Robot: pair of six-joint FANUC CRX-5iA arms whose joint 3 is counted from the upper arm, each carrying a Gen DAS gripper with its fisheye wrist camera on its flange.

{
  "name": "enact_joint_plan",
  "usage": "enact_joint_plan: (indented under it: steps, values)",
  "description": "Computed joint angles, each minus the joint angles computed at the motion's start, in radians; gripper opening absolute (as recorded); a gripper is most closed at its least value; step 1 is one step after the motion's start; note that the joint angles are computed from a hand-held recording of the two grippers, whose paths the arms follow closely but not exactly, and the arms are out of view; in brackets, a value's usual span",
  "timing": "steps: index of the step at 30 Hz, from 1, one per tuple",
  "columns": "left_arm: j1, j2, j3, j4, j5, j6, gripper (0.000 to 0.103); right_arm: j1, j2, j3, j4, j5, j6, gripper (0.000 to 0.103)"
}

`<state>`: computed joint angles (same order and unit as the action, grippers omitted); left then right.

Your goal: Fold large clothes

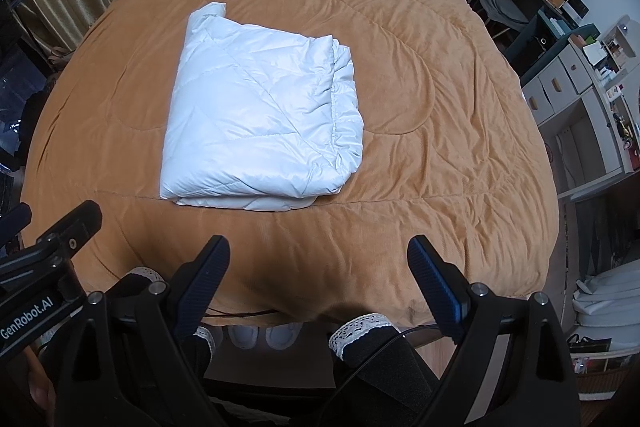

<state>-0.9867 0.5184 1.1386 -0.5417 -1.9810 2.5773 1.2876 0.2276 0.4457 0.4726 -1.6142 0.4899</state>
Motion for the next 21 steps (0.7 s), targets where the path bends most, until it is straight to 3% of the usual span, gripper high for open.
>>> enact_joint_plan:
  steps: [21]
  values:
    - [0.009,-0.009,-0.016,0.011,0.014,-0.002,0.102,0.0,-0.001,-0.002,-0.003,0.0,0.005,0.091]
